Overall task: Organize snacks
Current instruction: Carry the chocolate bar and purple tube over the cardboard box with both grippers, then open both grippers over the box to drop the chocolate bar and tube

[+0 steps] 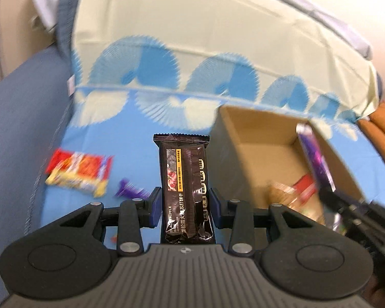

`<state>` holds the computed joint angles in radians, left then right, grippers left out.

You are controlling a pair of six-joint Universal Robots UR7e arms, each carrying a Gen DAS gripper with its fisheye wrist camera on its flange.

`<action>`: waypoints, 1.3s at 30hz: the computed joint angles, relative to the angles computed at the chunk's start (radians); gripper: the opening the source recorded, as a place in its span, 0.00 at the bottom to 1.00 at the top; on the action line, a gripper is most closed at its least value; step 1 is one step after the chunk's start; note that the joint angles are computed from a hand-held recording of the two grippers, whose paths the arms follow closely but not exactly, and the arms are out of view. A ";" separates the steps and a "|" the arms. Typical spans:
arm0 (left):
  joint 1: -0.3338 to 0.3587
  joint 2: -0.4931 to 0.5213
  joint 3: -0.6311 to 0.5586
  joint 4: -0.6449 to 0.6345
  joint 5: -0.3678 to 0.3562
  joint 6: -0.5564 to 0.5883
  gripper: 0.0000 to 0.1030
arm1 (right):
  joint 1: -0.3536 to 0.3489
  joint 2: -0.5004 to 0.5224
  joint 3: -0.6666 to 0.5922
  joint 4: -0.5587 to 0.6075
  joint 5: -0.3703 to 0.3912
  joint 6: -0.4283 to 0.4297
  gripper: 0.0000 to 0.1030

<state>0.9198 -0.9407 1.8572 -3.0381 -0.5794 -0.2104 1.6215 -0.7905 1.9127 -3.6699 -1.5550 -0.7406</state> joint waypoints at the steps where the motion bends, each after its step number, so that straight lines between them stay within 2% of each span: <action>1: -0.002 0.021 -0.031 -0.004 -0.013 0.016 0.41 | -0.001 0.007 -0.012 -0.028 -0.024 0.027 0.11; 7: -0.005 0.171 -0.248 -0.034 -0.103 0.140 0.41 | -0.015 0.034 -0.083 -0.143 -0.147 0.180 0.11; 11: -0.011 0.271 -0.380 -0.049 -0.148 0.210 0.41 | -0.023 0.041 -0.102 -0.161 -0.169 0.204 0.11; 14: -0.014 0.325 -0.444 -0.062 -0.167 0.215 0.41 | -0.027 0.042 -0.103 -0.160 -0.169 0.204 0.11; 18: -0.017 0.360 -0.490 -0.069 -0.168 0.221 0.41 | -0.029 0.045 -0.107 -0.165 -0.166 0.204 0.11; 29: -0.022 0.345 -0.502 -0.102 -0.174 0.252 0.41 | -0.030 0.043 -0.091 -0.188 -0.146 0.187 0.11; 31: -0.023 0.340 -0.499 -0.102 -0.180 0.258 0.43 | -0.036 0.032 -0.084 -0.143 -0.119 0.185 0.16; 32: -0.023 0.336 -0.494 -0.098 -0.181 0.261 0.49 | -0.040 0.018 -0.078 -0.080 -0.095 0.188 0.17; 33: -0.024 0.330 -0.483 -0.100 -0.179 0.265 0.58 | -0.041 0.011 -0.073 -0.045 -0.086 0.184 0.26; 34: -0.027 0.325 -0.465 -0.120 -0.170 0.273 0.61 | -0.037 0.013 -0.068 -0.041 -0.088 0.161 0.35; 35: -0.029 0.318 -0.441 -0.154 -0.163 0.287 0.62 | -0.033 0.018 -0.065 -0.053 -0.092 0.138 0.53; 36: -0.031 0.308 -0.412 -0.189 -0.159 0.301 0.62 | -0.030 0.022 -0.062 -0.069 -0.095 0.117 0.61; 39: -0.036 0.268 -0.307 -0.295 -0.137 0.331 0.60 | -0.026 0.023 -0.058 -0.056 -0.107 0.105 0.61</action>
<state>0.8837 -0.6728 1.5503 -3.3330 -0.7162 0.1205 1.5955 -0.7680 1.8548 -3.7255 -1.6617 -0.6356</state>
